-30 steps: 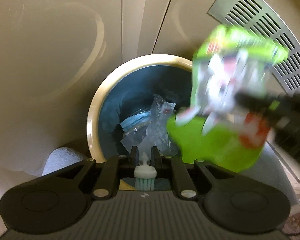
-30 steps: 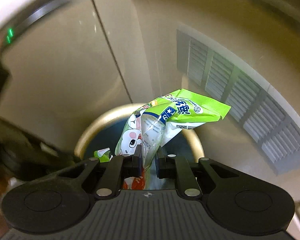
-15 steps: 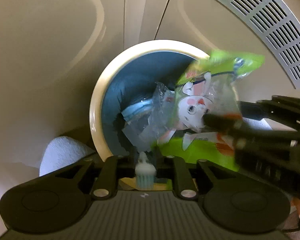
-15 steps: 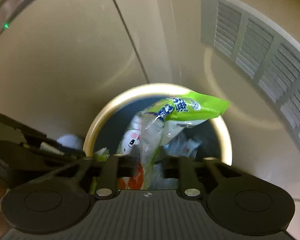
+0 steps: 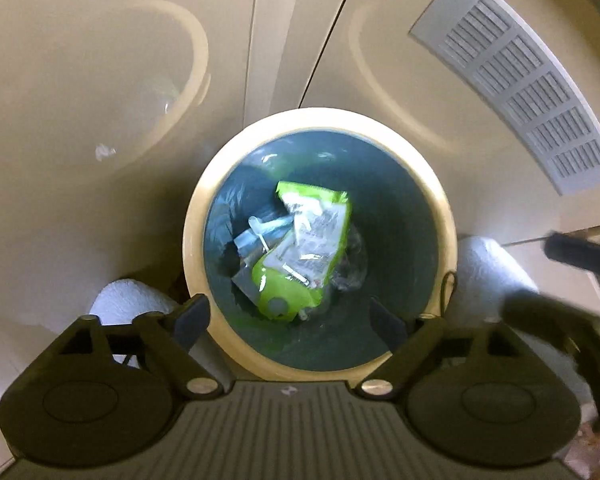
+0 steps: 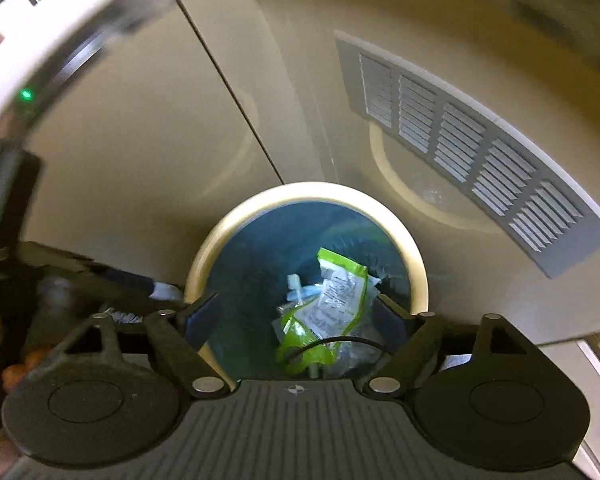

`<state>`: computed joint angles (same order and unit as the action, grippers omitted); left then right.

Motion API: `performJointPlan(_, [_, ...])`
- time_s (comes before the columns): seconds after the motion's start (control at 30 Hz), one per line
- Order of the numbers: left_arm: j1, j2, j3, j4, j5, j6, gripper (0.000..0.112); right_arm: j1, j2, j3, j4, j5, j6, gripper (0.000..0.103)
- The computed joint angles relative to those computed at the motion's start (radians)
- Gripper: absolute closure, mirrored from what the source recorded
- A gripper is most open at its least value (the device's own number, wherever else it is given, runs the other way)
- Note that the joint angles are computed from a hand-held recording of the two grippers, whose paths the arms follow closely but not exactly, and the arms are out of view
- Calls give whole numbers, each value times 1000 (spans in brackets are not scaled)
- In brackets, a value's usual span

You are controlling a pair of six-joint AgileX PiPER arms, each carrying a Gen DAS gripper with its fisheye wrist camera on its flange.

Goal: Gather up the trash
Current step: 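Open both tools to drop the toothbrush and green bag into the bin, then raise both tools from the bin back toward the grey mat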

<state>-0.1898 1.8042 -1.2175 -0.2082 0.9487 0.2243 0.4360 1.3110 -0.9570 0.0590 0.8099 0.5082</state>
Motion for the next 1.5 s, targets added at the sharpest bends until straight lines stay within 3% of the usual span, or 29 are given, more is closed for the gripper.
performJointPlan(0.07, [12, -41, 20, -25, 0, 16, 11, -9, -60, -11, -12, 48, -6, 12])
performJointPlan(0.23, [29, -191, 66, -51, 7, 76, 10, 0, -169, -60, -50, 157, 77, 9])
performJointPlan(0.37, [29, -359, 138, -52, -9, 97, 10, -18, -237, -41, -13, 130, 119, 4])
performJointPlan(0.47, [4, -480, 192, -21, -27, 60, 10, 63, -293, -31, -129, 128, 252, 0])
performJointPlan(0.6, [-31, -582, 196, 26, 6, -5, 10, 153, -334, -9, -277, 134, 408, 0])
performJointPlan(0.8, [-92, -672, 164, 110, 32, -65, 10, 300, -384, 3, -496, 189, 600, 0])
performJointPlan(1.0, [-157, -746, 169, 203, -5, -143, 10, 474, -417, 11, -735, 237, 710, 0])
performJointPlan(1.13, [-205, -759, 176, 270, -20, -207, 10, 474, -427, 17, -742, 228, 712, 0])
performJointPlan(1.5, [-171, -739, 130, 244, -9, -180, 10, 495, -449, 20, -821, 269, 764, 0])
